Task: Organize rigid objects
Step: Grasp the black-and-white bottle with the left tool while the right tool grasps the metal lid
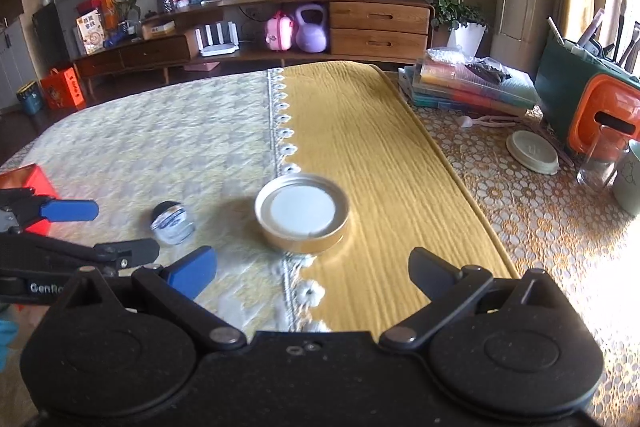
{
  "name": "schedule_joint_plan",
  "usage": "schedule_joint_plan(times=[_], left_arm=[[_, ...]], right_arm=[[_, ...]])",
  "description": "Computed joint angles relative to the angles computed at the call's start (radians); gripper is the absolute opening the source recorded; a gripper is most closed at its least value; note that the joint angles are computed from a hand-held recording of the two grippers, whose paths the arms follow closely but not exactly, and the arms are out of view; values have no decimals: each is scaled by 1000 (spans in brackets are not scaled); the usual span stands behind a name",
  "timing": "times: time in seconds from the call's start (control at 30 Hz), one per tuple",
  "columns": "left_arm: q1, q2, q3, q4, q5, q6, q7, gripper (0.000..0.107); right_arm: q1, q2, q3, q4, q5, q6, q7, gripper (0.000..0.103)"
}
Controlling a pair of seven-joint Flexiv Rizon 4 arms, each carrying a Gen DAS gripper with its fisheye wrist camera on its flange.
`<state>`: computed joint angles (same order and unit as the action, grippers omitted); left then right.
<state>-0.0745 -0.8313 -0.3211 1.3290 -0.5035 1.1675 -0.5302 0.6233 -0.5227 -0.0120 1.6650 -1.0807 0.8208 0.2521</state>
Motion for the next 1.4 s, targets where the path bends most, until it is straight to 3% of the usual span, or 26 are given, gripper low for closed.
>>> schedule_joint_plan(times=[0.27,0.43,0.53,0.73,0.87,0.97,1.4], left_arm=[[-54,-88,55,-131,55,-51,-83,85],[-80,-140,96,-217,91,-90,-157,85],[-76,-152,83,-224,104,-62,-152,85],[-66,-160,53,-221,102,-34,-131,85],[-53,-156,21,-200,94,-11,-89,73],[-47,-150,5,-185,84,-2,-62,54],[-39,-114,9,-141,57,8,-74,53]], right_arm=[[-25,-90,-25,-86,41,42,-148,102],[-22,-120,-60,-104,59,89,-125,100],[-19,-128,-75,-106,68,97,-109,98],[-20,-146,-81,-117,101,100,-118,85],[-9,-156,-90,-128,105,92,-133,80],[-5,-156,-94,-130,101,90,-136,76],[10,-127,-86,-99,82,90,-78,75]])
